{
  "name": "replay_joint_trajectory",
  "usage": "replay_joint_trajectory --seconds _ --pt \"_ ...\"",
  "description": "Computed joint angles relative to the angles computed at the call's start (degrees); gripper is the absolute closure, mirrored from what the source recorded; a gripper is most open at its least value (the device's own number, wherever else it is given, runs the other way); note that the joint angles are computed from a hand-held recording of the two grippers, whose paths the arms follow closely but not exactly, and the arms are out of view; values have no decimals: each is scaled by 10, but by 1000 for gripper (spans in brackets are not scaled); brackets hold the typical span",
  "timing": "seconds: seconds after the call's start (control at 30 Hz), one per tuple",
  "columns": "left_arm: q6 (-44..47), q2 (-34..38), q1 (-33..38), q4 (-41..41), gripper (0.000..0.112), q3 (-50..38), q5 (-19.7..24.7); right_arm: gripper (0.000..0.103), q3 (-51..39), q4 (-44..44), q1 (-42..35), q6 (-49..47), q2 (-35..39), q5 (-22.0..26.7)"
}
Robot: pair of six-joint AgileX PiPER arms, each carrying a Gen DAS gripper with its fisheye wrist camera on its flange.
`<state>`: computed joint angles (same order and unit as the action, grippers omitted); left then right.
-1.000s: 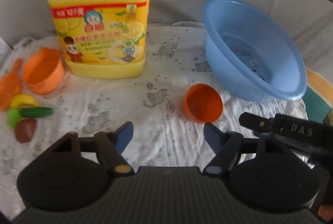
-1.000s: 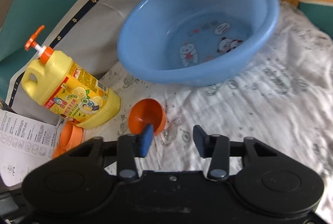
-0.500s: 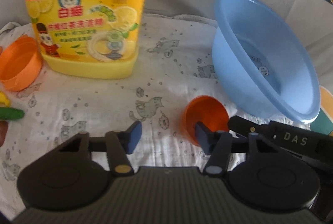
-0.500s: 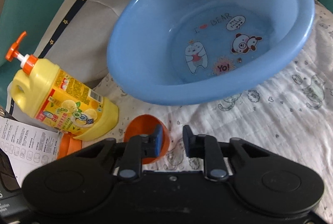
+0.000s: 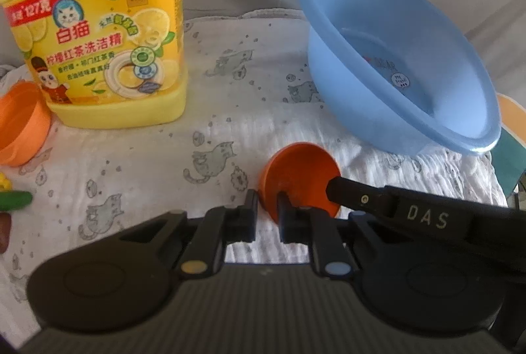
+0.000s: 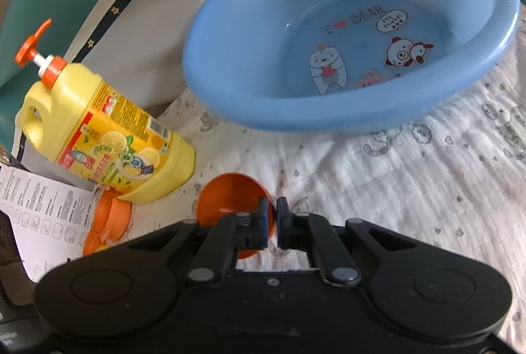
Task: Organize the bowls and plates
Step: 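Carry the orange bowl with the right gripper over the nested bowls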
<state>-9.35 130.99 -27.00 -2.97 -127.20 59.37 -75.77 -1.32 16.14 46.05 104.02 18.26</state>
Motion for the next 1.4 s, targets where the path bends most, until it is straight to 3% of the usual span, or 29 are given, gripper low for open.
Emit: replay_joint_trajectory --seconds 0.4,0.83,1.13,1.4 --pt "12 -155 7 -10 101 184 -23 98 38 -155 93 150 -97 81" --pt "-6 -400 26 -15 101 419 -37 98 45 -299 297 352 -199 224" --pt "-27 -575 18 9 101 575 -32 98 36 -371 462 478 -219 331" --pt "0 -689 42 -20 101 675 -6 98 54 -376 563 564 -218 370"
